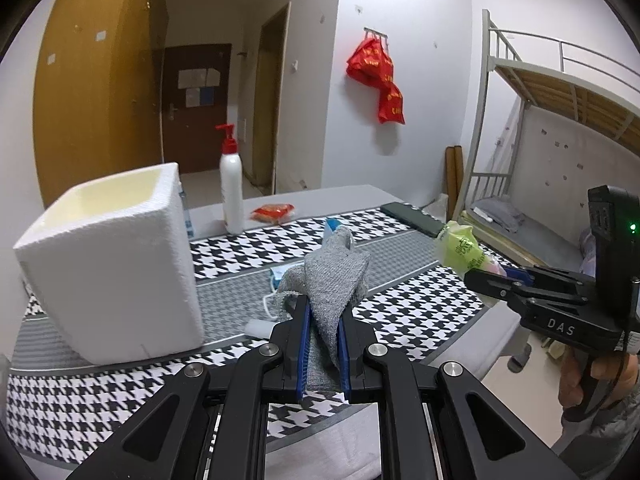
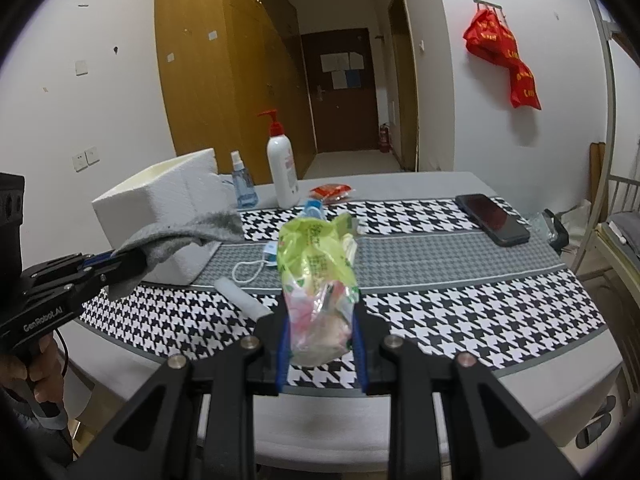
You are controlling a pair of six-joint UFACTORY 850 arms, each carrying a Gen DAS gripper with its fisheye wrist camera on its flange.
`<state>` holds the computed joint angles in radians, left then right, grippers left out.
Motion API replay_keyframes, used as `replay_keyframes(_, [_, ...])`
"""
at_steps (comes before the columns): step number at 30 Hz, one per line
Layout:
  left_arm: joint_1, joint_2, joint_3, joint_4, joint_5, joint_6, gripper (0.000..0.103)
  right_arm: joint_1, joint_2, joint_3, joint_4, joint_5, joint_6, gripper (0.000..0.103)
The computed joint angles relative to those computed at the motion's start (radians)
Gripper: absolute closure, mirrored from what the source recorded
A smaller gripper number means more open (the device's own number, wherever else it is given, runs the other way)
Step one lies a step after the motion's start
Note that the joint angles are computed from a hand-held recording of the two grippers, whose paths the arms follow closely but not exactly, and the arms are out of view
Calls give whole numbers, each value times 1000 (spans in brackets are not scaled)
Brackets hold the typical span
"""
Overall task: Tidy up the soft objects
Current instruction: 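Carry the snack bag and grey sock toward the white foam box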
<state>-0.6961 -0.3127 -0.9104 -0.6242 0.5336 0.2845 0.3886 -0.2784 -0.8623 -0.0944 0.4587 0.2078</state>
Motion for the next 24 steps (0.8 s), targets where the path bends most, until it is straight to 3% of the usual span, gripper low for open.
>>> replay_keyframes(24, [-37, 95, 103, -207, 165, 136, 90, 39, 34, 5, -114, 48, 56, 73])
